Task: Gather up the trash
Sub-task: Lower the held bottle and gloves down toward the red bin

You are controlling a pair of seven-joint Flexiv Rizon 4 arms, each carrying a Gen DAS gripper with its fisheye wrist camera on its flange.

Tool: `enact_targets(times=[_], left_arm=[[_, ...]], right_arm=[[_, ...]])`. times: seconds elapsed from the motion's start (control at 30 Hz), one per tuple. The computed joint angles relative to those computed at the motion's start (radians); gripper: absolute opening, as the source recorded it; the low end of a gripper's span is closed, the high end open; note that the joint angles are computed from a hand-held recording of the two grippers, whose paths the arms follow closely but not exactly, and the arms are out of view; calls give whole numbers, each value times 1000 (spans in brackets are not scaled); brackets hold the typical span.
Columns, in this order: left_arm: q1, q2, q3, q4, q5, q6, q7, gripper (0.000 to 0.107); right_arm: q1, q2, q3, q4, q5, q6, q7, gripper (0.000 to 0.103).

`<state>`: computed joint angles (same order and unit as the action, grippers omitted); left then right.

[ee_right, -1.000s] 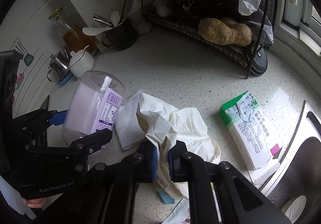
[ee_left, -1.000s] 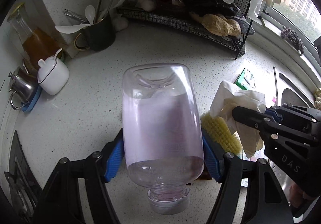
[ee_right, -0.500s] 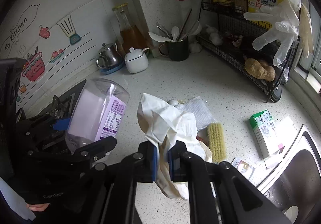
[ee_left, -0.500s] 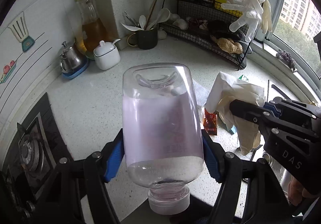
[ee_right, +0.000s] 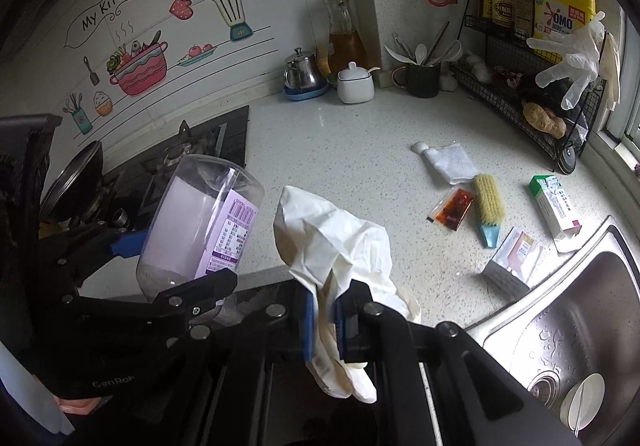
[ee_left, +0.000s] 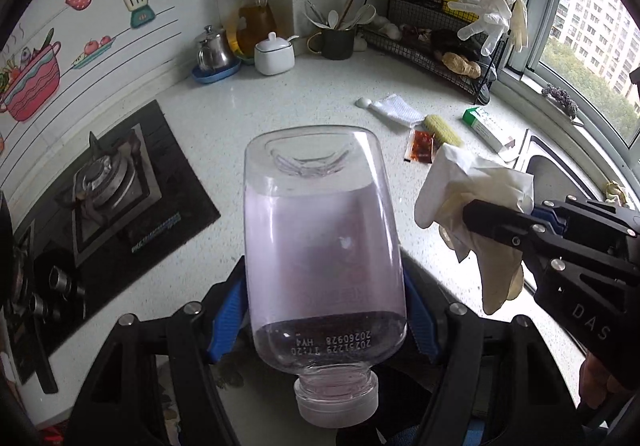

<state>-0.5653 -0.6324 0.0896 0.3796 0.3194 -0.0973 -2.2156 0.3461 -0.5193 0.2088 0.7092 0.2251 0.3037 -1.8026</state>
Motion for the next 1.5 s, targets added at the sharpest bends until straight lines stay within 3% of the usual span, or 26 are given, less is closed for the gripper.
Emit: enact_targets(times=[0.13,0.33,0.7,0.83,1.2,1.5], left_arm=[[-22,132,-19,252,-1,75,-88,68],[3,232,-76,473,-13,136,-193,68],[76,305,-135,743,-64,269,-267,68],[110,322,-144,873,-117,370,-286,68],[166,252,-154,1134,-194,689,-214,68],[197,104,-154,1176,-295,864,-90,68]], right_arm=[[-9,82,10,152,9,22,-3,7],[-8,129,14,273,4,11,-5,7],[8,123,16,398,-15,40,0,7],[14,115,16,466,-31,91,9,7],[22,44,16,663,-89,311,54,7],[23,-60,6,690,-153,404,143,7]])
